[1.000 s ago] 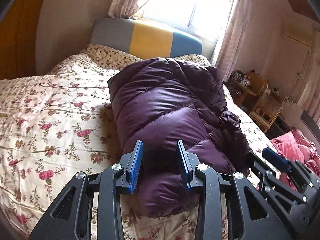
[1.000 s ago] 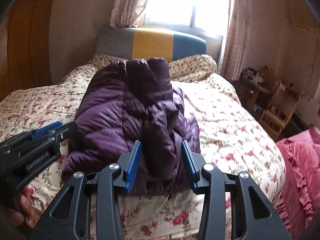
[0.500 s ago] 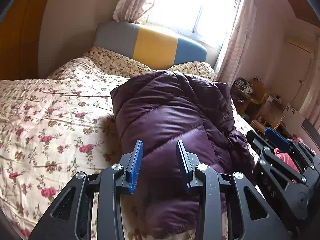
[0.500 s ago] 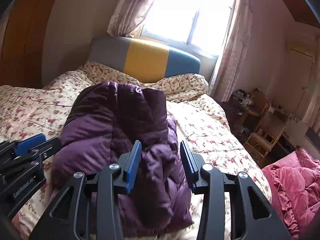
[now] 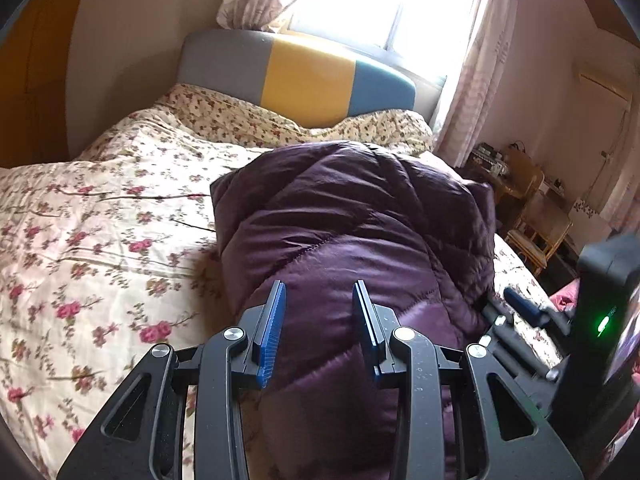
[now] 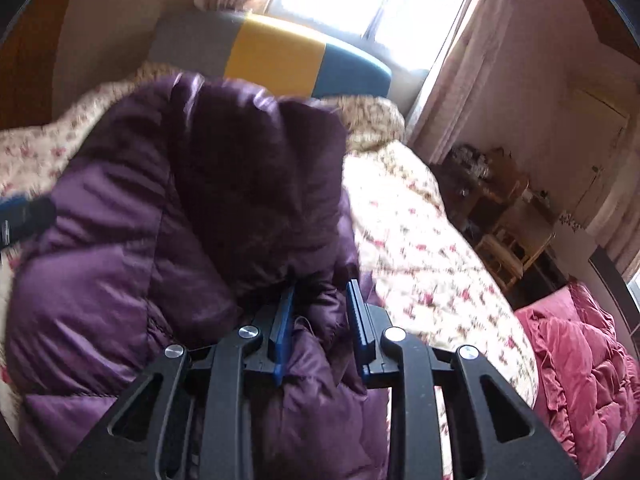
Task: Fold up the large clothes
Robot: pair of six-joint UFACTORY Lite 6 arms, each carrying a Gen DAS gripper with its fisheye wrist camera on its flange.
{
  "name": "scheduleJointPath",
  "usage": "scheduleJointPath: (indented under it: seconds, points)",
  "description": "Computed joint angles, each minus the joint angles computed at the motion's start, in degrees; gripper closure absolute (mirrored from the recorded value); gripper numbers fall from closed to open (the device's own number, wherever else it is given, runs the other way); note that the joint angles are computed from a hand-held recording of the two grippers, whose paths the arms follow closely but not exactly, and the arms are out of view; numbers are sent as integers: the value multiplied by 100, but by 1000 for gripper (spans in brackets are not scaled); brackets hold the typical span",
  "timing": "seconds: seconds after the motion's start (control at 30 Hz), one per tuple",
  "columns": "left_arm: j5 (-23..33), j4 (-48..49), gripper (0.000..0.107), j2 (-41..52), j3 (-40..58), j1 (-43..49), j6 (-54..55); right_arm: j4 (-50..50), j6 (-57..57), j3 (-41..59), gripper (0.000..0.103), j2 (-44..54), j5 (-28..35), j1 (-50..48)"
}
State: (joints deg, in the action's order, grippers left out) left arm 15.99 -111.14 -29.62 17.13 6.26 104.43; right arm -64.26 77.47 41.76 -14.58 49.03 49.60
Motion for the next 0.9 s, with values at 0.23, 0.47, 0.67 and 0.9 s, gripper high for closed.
scheduleJointPath:
  seconds: [0.23,0.47,0.67,0.9]
  points:
    - [150,-1903,73,1134,485,-530,2052,35,371,-835,81,-221,-564,-350]
    - [636,-4135,73,2312,692,-1045,4360,-377,953,-1375,81,-361,-1397,-914]
    - [1100,-4765,73,2959,752,-1101,4993,-288,720,-1525,81,-587,-1862,-1350]
    - [511,-4767,72,2575,861,-1177,4940,676,-573,-1073,78,-742,-1802,-1620]
